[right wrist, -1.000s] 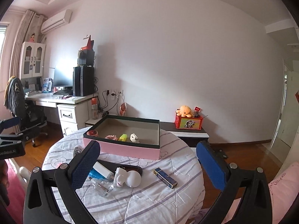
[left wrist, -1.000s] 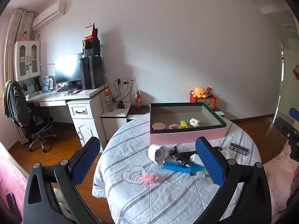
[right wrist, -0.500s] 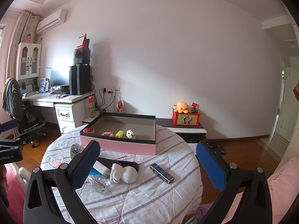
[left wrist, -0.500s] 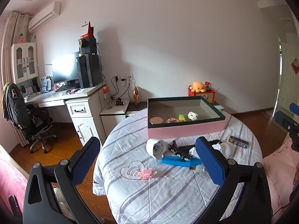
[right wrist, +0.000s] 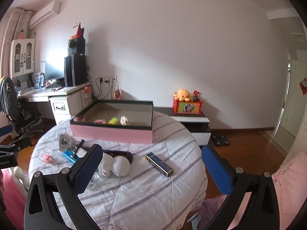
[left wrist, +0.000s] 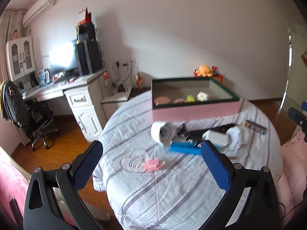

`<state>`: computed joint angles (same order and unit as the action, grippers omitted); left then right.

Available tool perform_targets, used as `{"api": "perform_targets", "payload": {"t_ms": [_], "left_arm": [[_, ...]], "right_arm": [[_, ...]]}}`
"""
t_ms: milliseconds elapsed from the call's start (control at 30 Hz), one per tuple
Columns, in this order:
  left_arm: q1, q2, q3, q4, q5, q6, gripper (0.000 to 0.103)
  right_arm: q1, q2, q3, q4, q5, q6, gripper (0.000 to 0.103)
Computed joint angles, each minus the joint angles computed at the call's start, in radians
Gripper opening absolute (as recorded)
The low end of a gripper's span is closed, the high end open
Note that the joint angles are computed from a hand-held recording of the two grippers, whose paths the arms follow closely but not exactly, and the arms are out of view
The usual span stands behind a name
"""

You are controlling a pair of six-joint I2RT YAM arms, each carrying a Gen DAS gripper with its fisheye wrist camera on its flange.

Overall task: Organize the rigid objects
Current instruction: 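Withdraw both tools from the box back over the bed, then grasp the small pink block piece with the left tool while the right tool grasps the blue-and-gold box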

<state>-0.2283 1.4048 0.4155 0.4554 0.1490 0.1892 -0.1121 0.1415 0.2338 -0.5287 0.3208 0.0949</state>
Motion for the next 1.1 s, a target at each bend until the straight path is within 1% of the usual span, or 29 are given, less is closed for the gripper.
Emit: {"api": "perform_targets", "payload": {"t_ms": [133, 300, 400, 500, 600, 767, 833, 867, 900, 933, 1000, 1033, 1067, 1100], "left_arm": [[0.006, 0.130, 0.048, 0.023, -0.011, 0.008, 0.103], [-0.011, 0.299, 0.139, 0.029, -0.044, 0.015, 0.103], [-0.006, 0.379, 0.188, 0.029, -0.063, 0.019, 0.103], [0.004, 0.432, 0.213, 0.033, -0.066, 0.031, 0.103], [0.008, 0.481, 0.232, 0.040, -0.075, 0.037, 0.103], [0.015, 0.535, 0.267, 0.041, -0.046, 0.032, 0.102], [0.025, 0.543, 0.271, 0.049, -0.006, 0.031, 0.087], [0.029, 0.550, 0.281, 0.040, 0.017, 0.028, 0.073], [0.029, 0.553, 0.283, 0.040, 0.027, 0.028, 0.067], [0.025, 0.555, 0.279, 0.054, 0.031, 0.038, 0.064], [0.019, 0.551, 0.277, 0.057, 0.041, 0.053, 0.045], [0.017, 0.547, 0.280, 0.047, 0.052, 0.048, 0.040], [0.016, 0.545, 0.287, 0.036, 0.066, 0.048, 0.030], [0.012, 0.545, 0.292, 0.027, 0.071, 0.057, 0.030]], "right_arm": [[-0.142, 0.107, -0.058, 0.119, -0.126, -0.036, 0.103], [-0.255, 0.346, -0.115, 0.347, -0.226, -0.066, 0.103], [-0.295, 0.513, -0.127, 0.491, -0.254, -0.085, 0.103], [-0.326, 0.639, -0.132, 0.602, -0.277, -0.099, 0.103], [-0.350, 0.746, -0.132, 0.693, -0.290, -0.108, 0.103], [-0.385, 0.892, -0.120, 0.803, -0.310, -0.120, 0.103], [-0.393, 0.939, -0.112, 0.834, -0.314, -0.123, 0.103], [-0.401, 0.970, -0.107, 0.853, -0.316, -0.126, 0.103], [-0.408, 0.993, -0.101, 0.865, -0.320, -0.130, 0.103], [-0.416, 1.017, -0.096, 0.881, -0.326, -0.133, 0.103], [-0.427, 1.071, -0.081, 0.914, -0.331, -0.147, 0.103], [-0.430, 1.098, -0.071, 0.929, -0.328, -0.153, 0.103], [-0.436, 1.127, -0.054, 0.928, -0.333, -0.162, 0.103], [-0.442, 1.154, -0.037, 0.929, -0.343, -0.170, 0.103]]}}
